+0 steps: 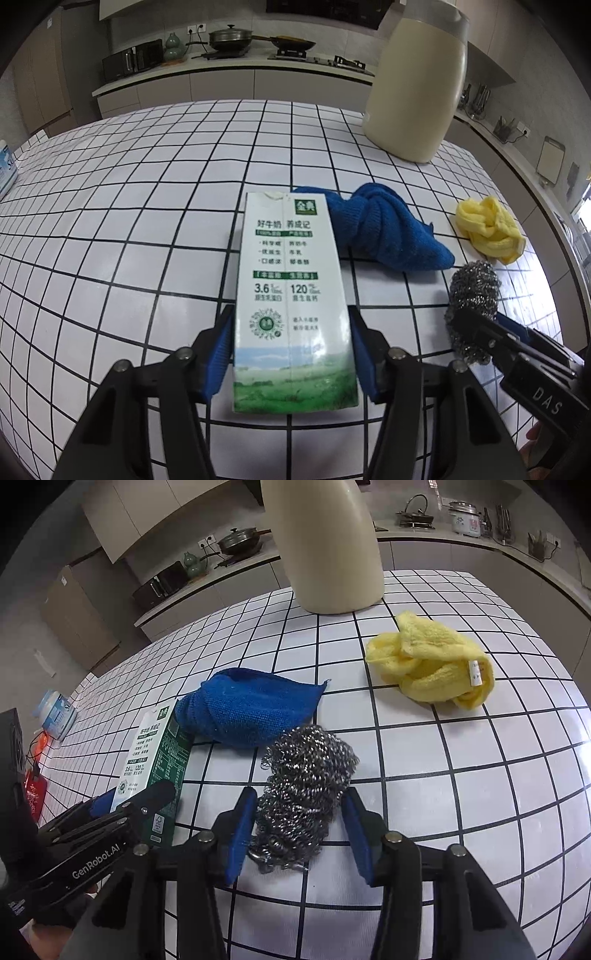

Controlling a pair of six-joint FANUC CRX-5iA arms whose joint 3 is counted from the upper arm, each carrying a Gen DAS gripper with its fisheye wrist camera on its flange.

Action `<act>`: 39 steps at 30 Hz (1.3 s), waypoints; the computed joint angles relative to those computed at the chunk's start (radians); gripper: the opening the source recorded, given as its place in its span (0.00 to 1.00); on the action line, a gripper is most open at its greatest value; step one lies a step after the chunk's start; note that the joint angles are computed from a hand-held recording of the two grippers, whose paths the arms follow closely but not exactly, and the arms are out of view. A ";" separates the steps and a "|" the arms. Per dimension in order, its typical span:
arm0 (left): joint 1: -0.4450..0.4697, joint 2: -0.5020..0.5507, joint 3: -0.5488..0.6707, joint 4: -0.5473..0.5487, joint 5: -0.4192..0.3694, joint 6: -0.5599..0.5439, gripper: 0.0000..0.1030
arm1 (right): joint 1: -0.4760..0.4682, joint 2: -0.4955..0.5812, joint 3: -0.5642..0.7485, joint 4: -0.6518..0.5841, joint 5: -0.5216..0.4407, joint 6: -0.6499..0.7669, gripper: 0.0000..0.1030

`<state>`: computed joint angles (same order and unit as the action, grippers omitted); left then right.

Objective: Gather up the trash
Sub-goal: 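Grasp the green milk carton with the left tool while the right tool grasps the steel wool, then lift the carton and steel wool and carry both over the black bin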

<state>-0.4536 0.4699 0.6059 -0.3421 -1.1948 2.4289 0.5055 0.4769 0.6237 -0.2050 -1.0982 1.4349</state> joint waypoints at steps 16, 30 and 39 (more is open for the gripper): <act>-0.072 -0.059 -0.022 -0.078 -0.001 0.121 0.54 | -0.043 -0.081 -0.065 -0.114 0.020 0.135 0.37; -0.203 0.092 0.235 -0.104 -0.104 0.121 0.54 | -0.172 -0.189 -0.161 -0.218 -0.004 0.249 0.37; -0.270 0.265 0.520 -0.075 -0.178 0.048 0.54 | -0.301 -0.258 -0.219 -0.243 -0.028 0.290 0.37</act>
